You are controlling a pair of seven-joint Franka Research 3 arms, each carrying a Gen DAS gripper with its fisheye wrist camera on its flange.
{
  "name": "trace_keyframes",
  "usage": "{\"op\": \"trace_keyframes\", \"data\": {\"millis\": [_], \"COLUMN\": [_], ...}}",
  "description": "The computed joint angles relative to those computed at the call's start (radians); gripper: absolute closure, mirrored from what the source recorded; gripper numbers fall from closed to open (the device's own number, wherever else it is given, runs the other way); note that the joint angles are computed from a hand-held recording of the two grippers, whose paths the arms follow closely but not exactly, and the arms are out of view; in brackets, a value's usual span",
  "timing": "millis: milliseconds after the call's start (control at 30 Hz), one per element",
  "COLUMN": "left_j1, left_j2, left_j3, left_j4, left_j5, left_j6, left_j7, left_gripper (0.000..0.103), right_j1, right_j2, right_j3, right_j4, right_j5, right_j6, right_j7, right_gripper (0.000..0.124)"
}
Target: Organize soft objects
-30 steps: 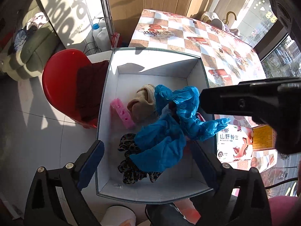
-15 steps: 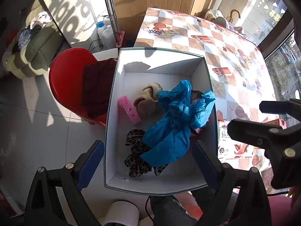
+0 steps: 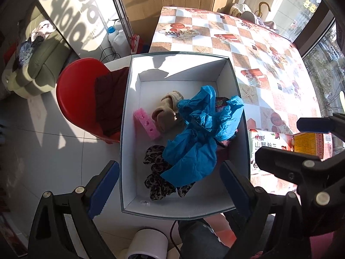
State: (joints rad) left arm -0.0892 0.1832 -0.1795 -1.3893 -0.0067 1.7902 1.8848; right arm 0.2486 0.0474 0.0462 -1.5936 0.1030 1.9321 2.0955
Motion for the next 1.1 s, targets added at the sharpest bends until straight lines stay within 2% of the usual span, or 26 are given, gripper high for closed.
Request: {"op": "trace_keyframes", "data": {"millis": [1100], "left_j1": [-0.026], "left_j2": [0.035], "left_j3": [-0.012], "left_j4": [0.055], "left_j5": [0.034], "left_j6": [-0.027], "left_j7": [0.089], "left_gripper": [0.007], "right_j1": [-0.010], "right_j2": [-0.086], "right_j3": [0.011], "right_j4": [-0.106], "right_j5": [-0.020], "right_j6": [0.068], "right_j7": [0.120], "right_gripper": [0.021]}}
